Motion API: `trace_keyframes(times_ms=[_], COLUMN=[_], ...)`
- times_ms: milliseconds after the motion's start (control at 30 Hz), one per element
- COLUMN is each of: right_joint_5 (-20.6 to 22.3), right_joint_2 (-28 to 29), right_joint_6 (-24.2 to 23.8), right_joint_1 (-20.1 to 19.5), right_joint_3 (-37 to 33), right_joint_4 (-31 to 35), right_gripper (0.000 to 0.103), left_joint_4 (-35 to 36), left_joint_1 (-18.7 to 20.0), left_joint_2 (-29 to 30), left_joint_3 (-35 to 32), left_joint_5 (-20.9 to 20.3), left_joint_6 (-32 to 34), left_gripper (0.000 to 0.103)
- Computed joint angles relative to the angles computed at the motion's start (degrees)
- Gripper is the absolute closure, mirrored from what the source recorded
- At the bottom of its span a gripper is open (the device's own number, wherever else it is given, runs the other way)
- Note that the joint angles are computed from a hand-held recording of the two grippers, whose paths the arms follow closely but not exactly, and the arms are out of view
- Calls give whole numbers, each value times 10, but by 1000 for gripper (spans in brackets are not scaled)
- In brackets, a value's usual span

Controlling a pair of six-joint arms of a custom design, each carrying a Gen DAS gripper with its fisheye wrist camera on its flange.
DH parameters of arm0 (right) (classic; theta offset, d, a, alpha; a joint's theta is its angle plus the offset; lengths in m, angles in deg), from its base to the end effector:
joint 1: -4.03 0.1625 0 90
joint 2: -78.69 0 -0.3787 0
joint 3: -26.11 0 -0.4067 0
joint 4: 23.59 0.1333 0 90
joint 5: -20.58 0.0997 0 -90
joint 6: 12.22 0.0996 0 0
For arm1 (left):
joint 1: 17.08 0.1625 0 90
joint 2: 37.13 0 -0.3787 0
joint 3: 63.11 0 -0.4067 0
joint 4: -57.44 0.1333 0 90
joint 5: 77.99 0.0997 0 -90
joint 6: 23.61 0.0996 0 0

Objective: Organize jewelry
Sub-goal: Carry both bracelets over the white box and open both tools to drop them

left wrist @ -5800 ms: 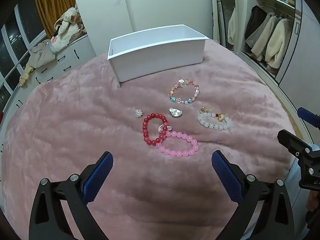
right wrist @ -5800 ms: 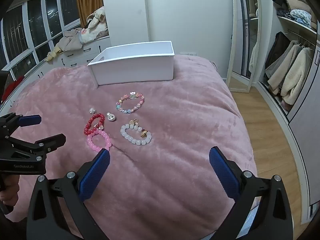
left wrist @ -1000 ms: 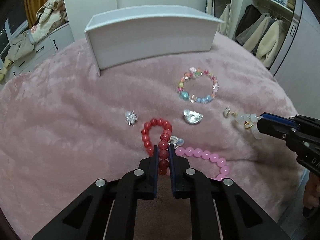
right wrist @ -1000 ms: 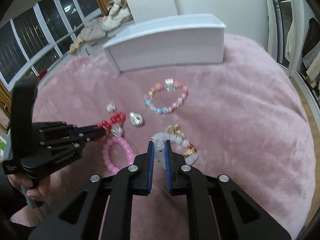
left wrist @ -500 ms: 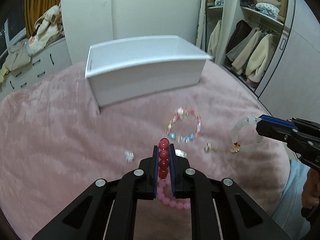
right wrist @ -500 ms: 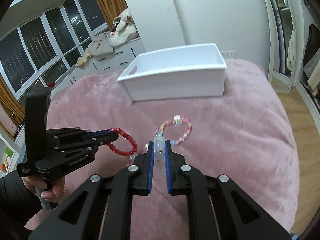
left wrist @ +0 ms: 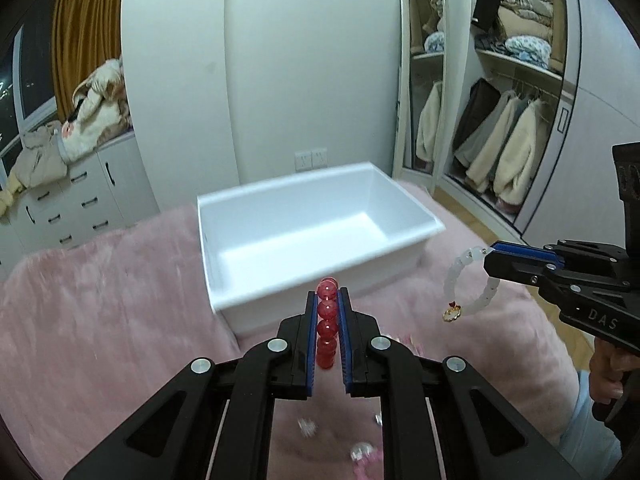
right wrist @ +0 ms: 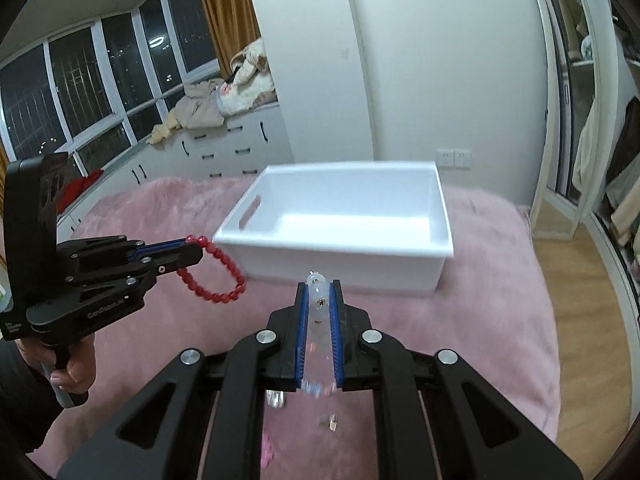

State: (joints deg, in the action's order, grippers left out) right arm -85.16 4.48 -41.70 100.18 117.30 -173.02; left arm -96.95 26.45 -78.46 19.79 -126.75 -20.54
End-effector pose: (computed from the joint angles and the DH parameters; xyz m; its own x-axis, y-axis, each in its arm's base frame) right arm 0.1732 -0.6153 0.4047 -0.8112 -0.2923 0.5064 -0.5494 0.6775 -0.4891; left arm -0.3774 -0.6330 0.1124 -0.6665 0.4026 -0.6275 0.7050 0.6141 -0.3547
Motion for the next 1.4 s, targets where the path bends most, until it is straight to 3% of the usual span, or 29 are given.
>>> trace_keyframes(times_ms=[267,467,600,833,1000,1067,1200,1233,1333,1400], right_joint_5=[18,5,-16,-33,-11,-5,-10,-22,-53,-72], right_joint_2=[120,233,290,317,307,296,261,246,207,181], right_joint_6=[5,45,66,92,87,88,77,65,19,-10], right_joint_1=[-1,-14,-25,-36,-39,-39,-32,-28,-17,-10], right_joint_3=[-169,-315,-380,-402,-396,-388,-343,-319,-249,-207], right_joint_4=[44,134,199,250,252,245,190,156,62,19], right_gripper=[92,92,92,92,90,77,45,31,4,5], left_joint_4=[58,168,225,293,272,250,221,205,141,68], left_joint_1=[31,67,85,104,103,98,86,82,67,54], left_joint_2=[79,153,187,221,203,190,169,159,128,109], left_joint_3=[-160,-298,-350,-403,-373,-352,-320,-303,-243,-192], left_joint_5=[6,7,12,11,4,0,1,2,4,21], left_joint_6=[35,-6,-33,-69,-81,-76,-67,-61,-33,3], left_gripper=[88,88,88,88,86,72,61,53,29,25])
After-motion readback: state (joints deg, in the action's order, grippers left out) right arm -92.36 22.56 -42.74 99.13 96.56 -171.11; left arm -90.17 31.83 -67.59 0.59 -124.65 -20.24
